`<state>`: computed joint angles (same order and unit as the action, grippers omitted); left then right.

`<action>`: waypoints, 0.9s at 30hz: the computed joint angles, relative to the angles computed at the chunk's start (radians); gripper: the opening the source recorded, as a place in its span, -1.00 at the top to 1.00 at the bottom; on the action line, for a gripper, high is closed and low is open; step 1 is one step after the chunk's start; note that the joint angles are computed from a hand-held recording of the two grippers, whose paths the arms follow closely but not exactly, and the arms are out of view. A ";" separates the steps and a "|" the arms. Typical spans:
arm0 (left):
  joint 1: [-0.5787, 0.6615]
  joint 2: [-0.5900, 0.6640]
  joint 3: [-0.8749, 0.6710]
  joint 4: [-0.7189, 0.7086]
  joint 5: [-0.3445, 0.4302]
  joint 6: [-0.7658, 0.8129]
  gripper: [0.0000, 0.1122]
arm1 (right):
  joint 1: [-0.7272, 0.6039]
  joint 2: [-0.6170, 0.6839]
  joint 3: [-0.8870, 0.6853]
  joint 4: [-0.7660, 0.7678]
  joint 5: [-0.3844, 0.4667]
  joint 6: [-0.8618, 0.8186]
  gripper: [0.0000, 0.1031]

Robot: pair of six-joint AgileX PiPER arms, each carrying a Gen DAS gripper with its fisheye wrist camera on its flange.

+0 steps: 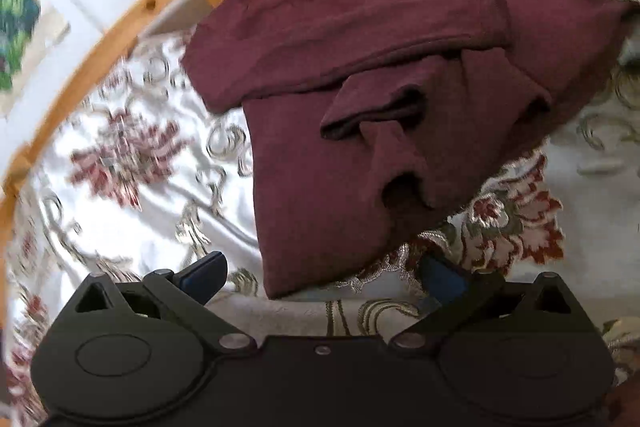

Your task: Fold small clothes

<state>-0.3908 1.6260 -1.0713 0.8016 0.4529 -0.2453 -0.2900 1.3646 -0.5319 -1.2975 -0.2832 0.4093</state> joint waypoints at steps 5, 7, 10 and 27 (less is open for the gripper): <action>-0.034 -0.017 0.061 0.247 -0.018 -0.146 -0.83 | 0.014 0.012 -0.001 0.246 0.029 -0.230 -1.00; -0.047 -0.007 0.057 0.302 -0.006 -0.197 -0.83 | 0.021 0.027 -0.008 0.342 0.033 -0.304 -1.00; -0.066 0.010 0.070 0.465 0.014 -0.365 -0.83 | 0.028 0.044 -0.008 0.522 0.020 -0.467 -1.00; -0.112 0.013 0.132 0.749 0.082 -0.672 -0.82 | 0.026 0.042 0.001 0.331 -0.009 -0.294 -0.34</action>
